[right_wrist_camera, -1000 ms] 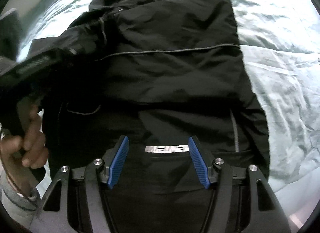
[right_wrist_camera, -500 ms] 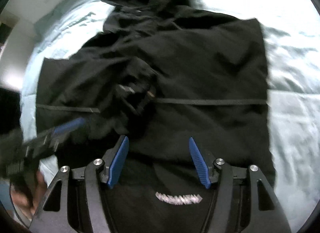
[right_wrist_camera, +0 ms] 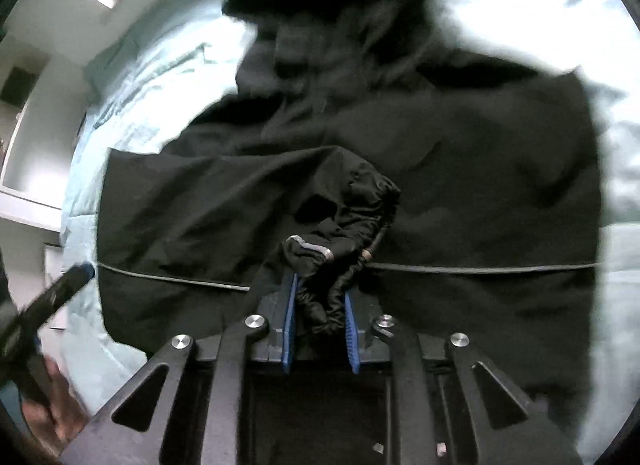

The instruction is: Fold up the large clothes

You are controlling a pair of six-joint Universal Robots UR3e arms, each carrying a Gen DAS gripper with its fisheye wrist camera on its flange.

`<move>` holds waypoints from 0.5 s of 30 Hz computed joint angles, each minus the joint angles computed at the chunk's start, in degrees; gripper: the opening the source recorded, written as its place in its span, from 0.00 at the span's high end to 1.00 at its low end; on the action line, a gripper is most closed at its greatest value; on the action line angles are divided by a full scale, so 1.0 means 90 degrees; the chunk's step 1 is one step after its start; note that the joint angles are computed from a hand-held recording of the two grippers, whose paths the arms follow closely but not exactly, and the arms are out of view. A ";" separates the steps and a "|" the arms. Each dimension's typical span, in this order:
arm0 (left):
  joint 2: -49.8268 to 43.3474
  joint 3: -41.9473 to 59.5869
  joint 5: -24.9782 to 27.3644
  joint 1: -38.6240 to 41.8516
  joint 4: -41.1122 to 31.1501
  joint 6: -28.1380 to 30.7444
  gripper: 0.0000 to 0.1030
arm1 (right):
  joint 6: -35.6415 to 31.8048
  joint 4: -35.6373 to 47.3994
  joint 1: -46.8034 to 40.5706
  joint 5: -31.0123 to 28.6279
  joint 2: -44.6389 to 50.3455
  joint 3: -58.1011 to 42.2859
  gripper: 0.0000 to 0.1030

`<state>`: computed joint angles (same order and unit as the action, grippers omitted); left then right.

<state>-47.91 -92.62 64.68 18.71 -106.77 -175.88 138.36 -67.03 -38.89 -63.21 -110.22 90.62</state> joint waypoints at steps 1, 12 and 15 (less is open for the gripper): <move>-0.0095 -0.0015 0.0041 -0.0032 0.0128 -0.0003 0.47 | -0.0302 0.0235 -0.0399 0.0018 -0.0166 -0.0323 0.77; -0.2663 -0.1531 0.1311 -0.2675 0.3782 -0.1536 0.47 | -0.1029 -0.1368 -0.1620 -0.0933 0.0604 0.0194 0.76; -0.2860 -0.1782 0.1490 -0.2893 0.4309 -0.1642 0.39 | -0.0693 -0.2681 -0.1239 -0.1408 0.0689 0.1360 0.76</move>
<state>-73.65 -108.66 78.09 -7.33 -67.98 -190.66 132.12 -91.16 -50.05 -75.88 -104.02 102.86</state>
